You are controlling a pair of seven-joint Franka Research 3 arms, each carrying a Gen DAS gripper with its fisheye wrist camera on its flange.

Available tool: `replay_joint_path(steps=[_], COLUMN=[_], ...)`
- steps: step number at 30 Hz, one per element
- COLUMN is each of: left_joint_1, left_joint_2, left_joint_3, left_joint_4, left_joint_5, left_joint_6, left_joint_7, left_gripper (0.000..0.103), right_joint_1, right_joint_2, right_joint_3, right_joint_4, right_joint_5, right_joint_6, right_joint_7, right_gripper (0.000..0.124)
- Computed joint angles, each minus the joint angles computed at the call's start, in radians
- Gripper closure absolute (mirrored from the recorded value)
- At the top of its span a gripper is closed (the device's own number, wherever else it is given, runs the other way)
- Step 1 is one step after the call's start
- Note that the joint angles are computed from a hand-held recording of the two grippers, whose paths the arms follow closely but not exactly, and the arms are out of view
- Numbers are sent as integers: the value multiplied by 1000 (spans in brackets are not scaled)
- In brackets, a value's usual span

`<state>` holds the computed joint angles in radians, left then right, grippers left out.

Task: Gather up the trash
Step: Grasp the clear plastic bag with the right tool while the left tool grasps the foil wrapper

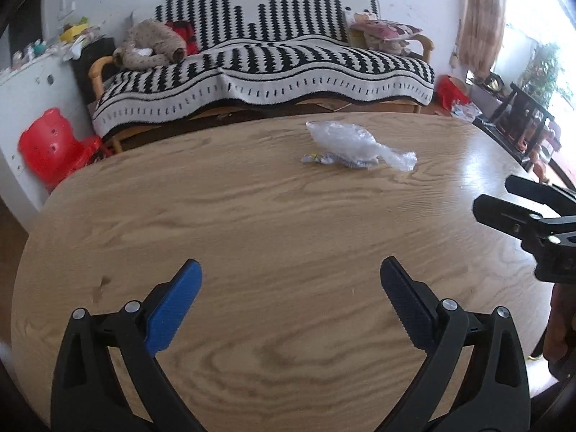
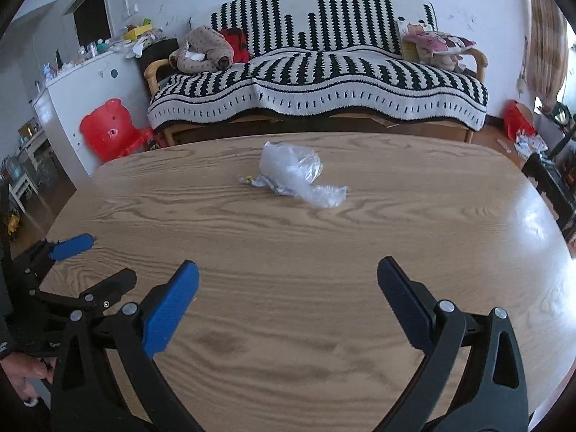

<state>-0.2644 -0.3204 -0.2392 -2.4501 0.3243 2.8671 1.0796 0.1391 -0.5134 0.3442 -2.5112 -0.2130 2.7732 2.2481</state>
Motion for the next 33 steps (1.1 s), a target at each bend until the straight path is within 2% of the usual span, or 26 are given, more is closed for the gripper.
replay_joint_path(steps=[5, 8, 9, 10, 13, 16, 17, 18, 21, 24, 26, 28, 30, 31, 33], left_joint_1=[36, 1, 2, 3, 5, 4, -3, -13, -22, -41, -44, -71, -73, -51, -43], left_joint_2=[165, 268, 294, 315, 370, 419, 433, 446, 481, 517, 538, 561, 591, 614, 638], left_joint_3=[-33, -9, -8, -6, -1, 3, 8, 15, 10, 16, 9, 30, 23, -7, -22], left_joint_4=[145, 238, 261, 280, 322, 364, 378, 394, 435, 482, 509, 546, 591, 619, 647], left_joint_5=[89, 9, 17, 28, -42, -51, -21, 22, 40, 72, 69, 147, 170, 130, 111], left_joint_6=[7, -19, -24, -27, -32, -50, -57, -66, -67, -71, -67, -70, -92, -112, -126], left_joint_7=[-12, 90, 81, 66, 94, 67, 45, 12, -8, -50, -36, -45, 17, 118, 232], left_gripper=[7, 7, 7, 7, 7, 7, 7, 7, 7, 7, 7, 7, 7, 7, 7], right_joint_1=[-13, -14, 0, 28, 91, 110, 115, 119, 126, 123, 134, 132, 132, 132, 118], right_joint_2=[153, 254, 285, 322, 431, 503, 526, 535, 529, 474, 423, 374, 324, 293, 232], right_joint_3=[-55, -91, -112, -146, -223, -249, -257, -261, -270, -280, -297, -305, -317, -327, -329], right_joint_4=[93, 169, 193, 221, 308, 371, 390, 395, 376, 315, 270, 229, 189, 166, 120], right_joint_5=[-9, -35, -24, 18, 159, 208, 269, 302, 361, 403, 561, 611, 650, 671, 667], right_joint_6=[29, 42, 45, 46, 36, 5, -9, -9, 22, 75, 92, 96, 85, 71, 52], right_joint_7=[-62, -102, -126, -179, -360, -447, -508, -540, -602, -624, -738, -766, -797, -816, -822], right_gripper=[28, 28, 28, 28, 32, 60, 77, 101, 112, 112, 112, 113, 113, 113, 112])
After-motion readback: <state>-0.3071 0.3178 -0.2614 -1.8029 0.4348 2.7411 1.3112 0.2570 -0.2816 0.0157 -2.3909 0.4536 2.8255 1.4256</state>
